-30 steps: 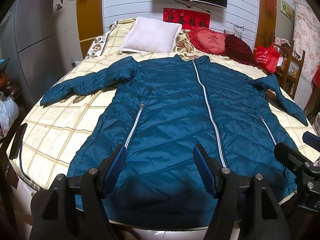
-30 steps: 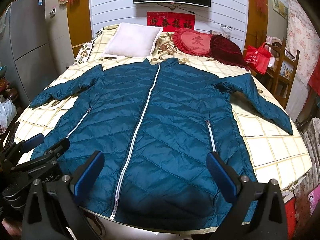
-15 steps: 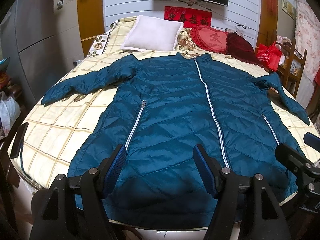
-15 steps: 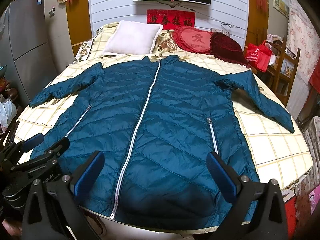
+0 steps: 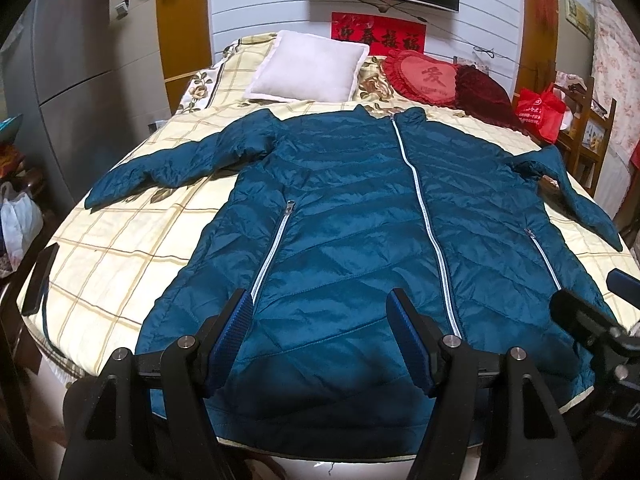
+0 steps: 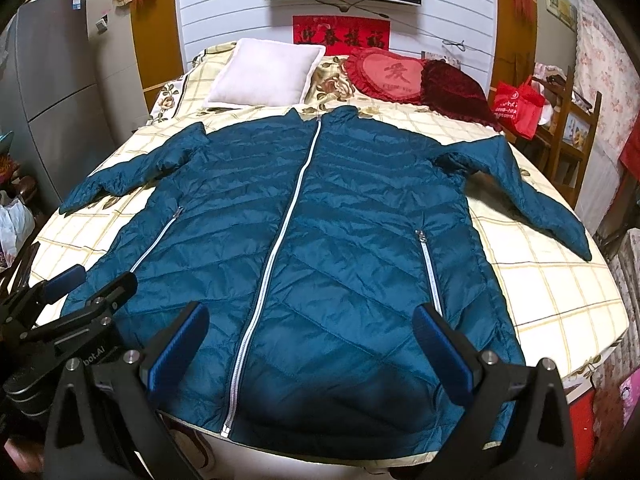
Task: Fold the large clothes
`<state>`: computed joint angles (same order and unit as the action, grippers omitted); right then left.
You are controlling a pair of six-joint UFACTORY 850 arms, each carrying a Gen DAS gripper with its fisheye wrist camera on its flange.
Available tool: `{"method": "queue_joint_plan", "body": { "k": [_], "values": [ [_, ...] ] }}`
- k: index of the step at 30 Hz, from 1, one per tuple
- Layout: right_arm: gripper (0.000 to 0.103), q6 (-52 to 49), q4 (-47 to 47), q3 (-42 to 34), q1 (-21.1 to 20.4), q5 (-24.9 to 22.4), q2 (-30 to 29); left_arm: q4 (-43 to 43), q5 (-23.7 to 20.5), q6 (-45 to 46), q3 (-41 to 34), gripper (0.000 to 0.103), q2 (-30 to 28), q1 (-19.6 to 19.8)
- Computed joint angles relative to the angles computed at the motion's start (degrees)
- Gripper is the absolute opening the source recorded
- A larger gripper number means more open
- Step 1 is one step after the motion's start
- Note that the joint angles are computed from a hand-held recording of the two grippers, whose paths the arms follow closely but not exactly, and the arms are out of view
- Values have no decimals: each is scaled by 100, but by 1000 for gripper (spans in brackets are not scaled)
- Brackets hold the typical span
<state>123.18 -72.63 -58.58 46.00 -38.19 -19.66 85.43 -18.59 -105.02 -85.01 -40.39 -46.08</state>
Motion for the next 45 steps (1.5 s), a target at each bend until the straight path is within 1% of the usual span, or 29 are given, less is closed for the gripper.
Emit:
{"method": "queue_joint_plan", "body": {
  "k": [3, 5, 9, 14, 19, 27, 33, 37, 40, 43, 45],
  "values": [
    [103, 203, -80, 73, -28, 85, 60, -16, -26, 14, 2, 55, 1, 1],
    [103, -39, 177, 51, -71, 146, 101, -68, -33, 62, -25, 55, -16, -5],
    [103, -212, 397, 30, -120, 253, 128, -70, -21, 69, -21, 56, -12, -2],
    [103, -193, 272, 8, -98, 154, 72, -62, 29, 71, -64, 55, -49, -4],
    [103, -276, 313, -30, -126, 180, 44, -197, 14, 214, -106, 55, -78, -18],
    [103, -175, 156, -12, -147, 143, 23, -154, -5, 171, -152, 55, -107, -12],
    [103, -249, 98, -52, -250, 203, 41, -342, -35, 429, -333, 55, -187, 21],
    [103, -287, 61, -97, -329, 180, 41, -352, -181, 546, -477, 55, -249, 35],
    [103, -260, 10, -118, -419, 281, 43, -375, -244, 646, -609, 55, -311, 64],
    [103, -116, -159, -139, -523, 378, 49, -618, -244, 964, -830, 55, -422, 115],
    [103, -154, -182, -188, -572, 362, 32, -699, -249, 1060, -949, 55, -479, 138]
  ]
}}
